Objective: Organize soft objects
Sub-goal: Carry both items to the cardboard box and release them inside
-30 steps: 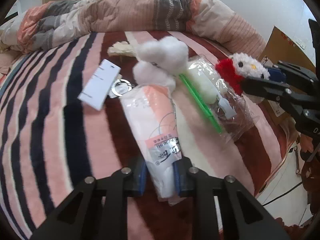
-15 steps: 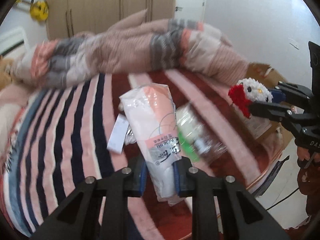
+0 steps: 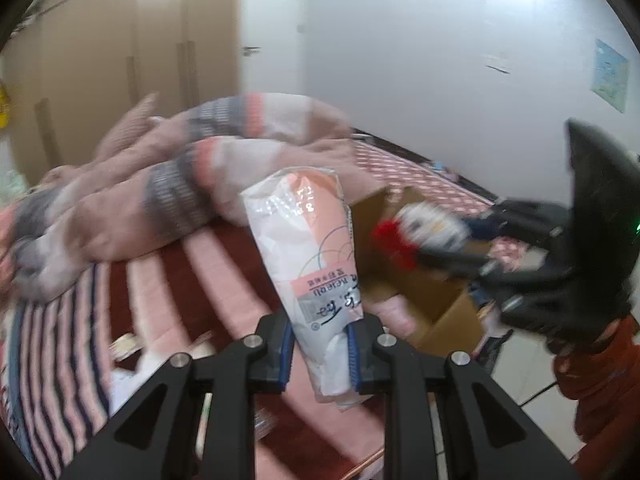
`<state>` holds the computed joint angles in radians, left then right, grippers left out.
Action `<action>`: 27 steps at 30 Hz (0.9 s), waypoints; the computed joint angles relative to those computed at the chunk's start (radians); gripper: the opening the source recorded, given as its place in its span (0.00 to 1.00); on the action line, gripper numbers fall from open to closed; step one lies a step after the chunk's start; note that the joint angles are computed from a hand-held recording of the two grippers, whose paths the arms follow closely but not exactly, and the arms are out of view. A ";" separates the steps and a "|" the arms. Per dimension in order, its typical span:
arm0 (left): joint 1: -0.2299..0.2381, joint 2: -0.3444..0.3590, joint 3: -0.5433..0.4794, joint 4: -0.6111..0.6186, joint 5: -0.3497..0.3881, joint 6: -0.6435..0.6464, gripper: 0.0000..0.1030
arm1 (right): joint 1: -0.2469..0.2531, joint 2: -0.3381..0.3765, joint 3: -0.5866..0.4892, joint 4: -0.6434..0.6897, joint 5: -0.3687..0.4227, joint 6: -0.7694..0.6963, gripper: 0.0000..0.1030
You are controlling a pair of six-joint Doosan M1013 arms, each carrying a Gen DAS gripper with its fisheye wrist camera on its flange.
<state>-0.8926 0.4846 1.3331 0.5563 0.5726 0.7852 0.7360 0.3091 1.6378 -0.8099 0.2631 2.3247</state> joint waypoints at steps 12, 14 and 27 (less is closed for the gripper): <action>0.001 0.212 -0.318 -0.287 0.168 0.351 0.20 | -0.069 0.037 0.026 0.198 0.034 -0.177 0.42; -0.001 0.226 -0.335 -0.293 0.183 0.363 0.21 | -0.071 0.036 0.031 0.174 0.033 -0.157 0.42; 0.003 0.160 -0.234 -0.174 0.071 0.227 0.80 | -0.053 0.020 0.030 0.115 0.050 -0.088 0.42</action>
